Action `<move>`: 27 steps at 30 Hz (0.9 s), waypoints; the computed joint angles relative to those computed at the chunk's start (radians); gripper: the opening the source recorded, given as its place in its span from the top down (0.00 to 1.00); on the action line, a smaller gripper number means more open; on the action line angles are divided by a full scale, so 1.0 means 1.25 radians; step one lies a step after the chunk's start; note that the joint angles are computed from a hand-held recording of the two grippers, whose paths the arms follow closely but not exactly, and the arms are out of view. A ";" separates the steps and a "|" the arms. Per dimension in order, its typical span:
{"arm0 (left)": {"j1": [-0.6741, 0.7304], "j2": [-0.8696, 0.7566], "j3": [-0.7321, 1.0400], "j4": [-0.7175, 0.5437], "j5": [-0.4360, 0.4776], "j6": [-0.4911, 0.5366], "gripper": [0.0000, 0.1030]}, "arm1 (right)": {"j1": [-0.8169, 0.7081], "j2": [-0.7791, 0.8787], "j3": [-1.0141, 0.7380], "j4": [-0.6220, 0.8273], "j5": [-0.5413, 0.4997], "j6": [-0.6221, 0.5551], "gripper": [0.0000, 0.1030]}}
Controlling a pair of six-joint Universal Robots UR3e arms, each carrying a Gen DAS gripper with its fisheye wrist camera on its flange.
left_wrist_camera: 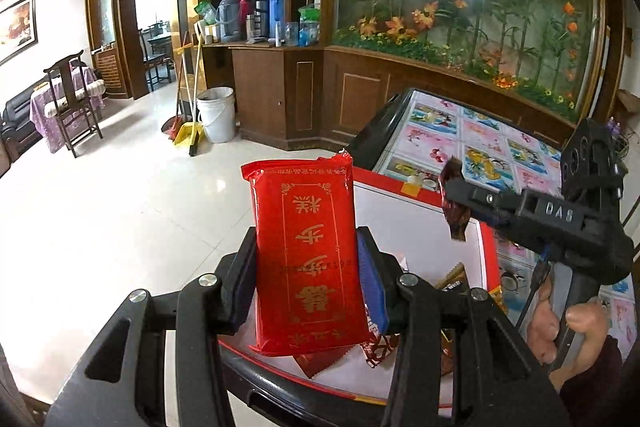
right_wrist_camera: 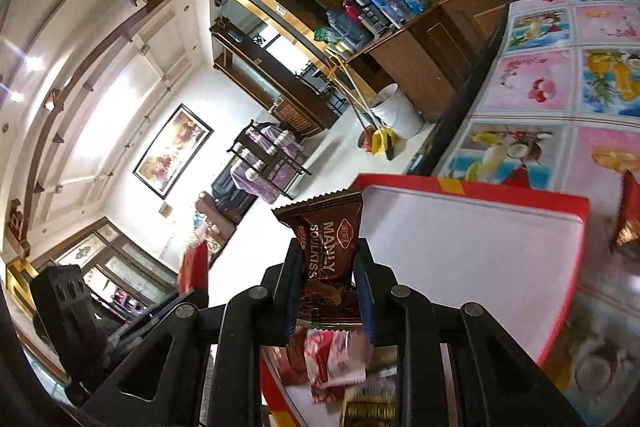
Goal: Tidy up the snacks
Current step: 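Carry the red packet and chocolate over the white box to drop them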
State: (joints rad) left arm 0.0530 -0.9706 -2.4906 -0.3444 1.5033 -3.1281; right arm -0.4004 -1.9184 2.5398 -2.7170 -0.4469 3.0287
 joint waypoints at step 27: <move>-0.128 -0.334 0.036 0.181 0.077 -0.030 0.57 | 0.067 0.092 -0.031 0.032 -0.110 -0.066 0.73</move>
State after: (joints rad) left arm -0.1066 -1.3883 -2.4452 -0.1183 1.5993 -3.1659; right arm -0.3164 -1.8033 2.5017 -2.6773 -0.5840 2.9460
